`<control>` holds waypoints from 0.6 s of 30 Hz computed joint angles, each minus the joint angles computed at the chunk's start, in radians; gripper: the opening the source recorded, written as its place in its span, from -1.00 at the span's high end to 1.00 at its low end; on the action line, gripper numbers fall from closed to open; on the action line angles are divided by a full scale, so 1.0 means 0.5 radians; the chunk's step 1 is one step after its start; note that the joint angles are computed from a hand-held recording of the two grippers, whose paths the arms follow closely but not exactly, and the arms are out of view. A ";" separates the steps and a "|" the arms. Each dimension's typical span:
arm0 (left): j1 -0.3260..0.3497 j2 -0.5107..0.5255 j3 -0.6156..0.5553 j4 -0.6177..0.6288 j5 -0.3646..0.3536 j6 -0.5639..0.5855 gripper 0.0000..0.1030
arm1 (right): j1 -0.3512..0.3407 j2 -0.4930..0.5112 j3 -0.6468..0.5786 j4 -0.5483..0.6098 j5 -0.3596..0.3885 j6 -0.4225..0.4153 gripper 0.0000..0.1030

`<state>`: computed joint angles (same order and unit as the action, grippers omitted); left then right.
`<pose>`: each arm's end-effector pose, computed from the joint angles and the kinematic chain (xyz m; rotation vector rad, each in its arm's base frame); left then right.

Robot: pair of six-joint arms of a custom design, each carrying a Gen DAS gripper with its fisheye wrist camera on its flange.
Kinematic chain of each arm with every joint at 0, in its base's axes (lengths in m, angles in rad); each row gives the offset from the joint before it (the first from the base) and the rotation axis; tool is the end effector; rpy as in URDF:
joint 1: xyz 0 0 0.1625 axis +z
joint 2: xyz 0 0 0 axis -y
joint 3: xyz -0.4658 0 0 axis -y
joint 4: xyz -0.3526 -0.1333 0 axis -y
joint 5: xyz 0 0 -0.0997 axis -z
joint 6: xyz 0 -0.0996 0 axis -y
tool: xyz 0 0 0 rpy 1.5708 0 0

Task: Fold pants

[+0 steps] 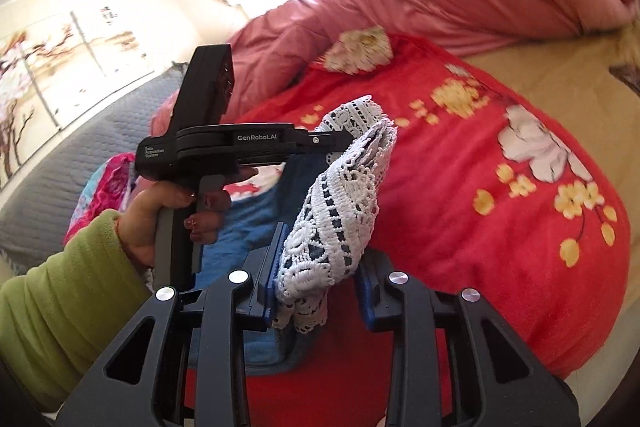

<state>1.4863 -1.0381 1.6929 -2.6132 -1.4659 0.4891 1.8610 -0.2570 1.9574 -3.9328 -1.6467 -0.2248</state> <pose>0.0887 -0.6558 0.2950 0.7959 2.8048 -0.5298 0.2763 -0.4859 -0.0859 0.7074 -2.8357 1.0067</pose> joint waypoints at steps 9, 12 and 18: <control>0.105 -0.294 0.115 -0.019 -0.252 0.150 0.64 | 0.221 0.034 -0.073 0.075 0.090 -0.236 0.44; 0.159 -0.304 0.116 -0.014 -0.202 0.124 0.61 | 0.294 0.089 -0.178 0.227 -0.017 -0.307 0.44; 0.263 -0.258 0.067 0.024 -0.042 -0.111 0.54 | 0.322 0.195 -0.354 0.515 -0.137 -0.321 0.44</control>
